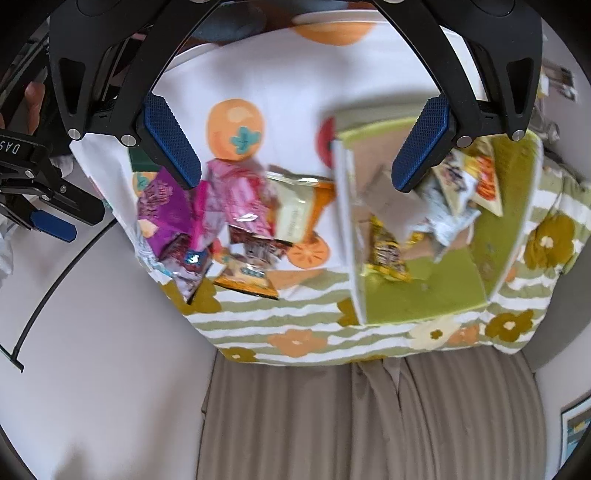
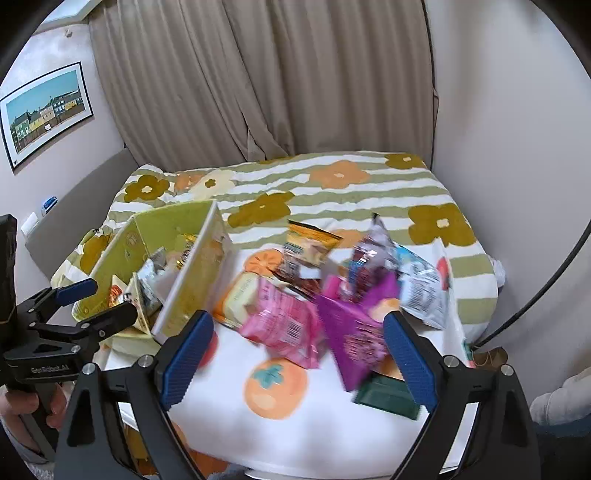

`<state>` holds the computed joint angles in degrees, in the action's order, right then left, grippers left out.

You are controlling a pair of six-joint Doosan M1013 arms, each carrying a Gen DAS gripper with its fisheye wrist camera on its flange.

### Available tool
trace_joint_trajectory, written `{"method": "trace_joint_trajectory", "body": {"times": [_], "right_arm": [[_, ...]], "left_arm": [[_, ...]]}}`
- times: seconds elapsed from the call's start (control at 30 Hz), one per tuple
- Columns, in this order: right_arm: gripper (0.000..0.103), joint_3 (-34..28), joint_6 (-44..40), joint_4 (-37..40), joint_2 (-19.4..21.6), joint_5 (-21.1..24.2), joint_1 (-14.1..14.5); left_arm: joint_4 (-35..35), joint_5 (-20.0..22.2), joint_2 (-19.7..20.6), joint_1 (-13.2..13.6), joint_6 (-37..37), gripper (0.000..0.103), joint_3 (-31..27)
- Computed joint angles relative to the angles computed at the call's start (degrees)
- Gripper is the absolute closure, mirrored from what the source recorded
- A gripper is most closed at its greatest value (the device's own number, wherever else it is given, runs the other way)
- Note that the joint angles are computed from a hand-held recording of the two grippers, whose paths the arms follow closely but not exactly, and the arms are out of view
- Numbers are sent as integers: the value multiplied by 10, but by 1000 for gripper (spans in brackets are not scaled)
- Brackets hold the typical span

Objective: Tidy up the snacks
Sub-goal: 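Move both tools back from the box toward the remaining snack pile, then grasp the pink striped bag with the left tool while the right tool grasps a purple bag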

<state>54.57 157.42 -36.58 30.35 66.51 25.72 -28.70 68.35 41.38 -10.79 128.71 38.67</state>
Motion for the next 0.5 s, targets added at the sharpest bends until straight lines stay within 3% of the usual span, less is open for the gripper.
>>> {"method": "trace_joint_trajectory", "body": {"times": [0.27, 0.5], "right_arm": [[11, 110, -30, 59, -60, -85, -35], [11, 156, -80, 130, -69, -130, -68]], "left_arm": [[34, -46, -18, -33, -59, 1, 61], [64, -33, 11, -54, -88, 1, 42]]}}
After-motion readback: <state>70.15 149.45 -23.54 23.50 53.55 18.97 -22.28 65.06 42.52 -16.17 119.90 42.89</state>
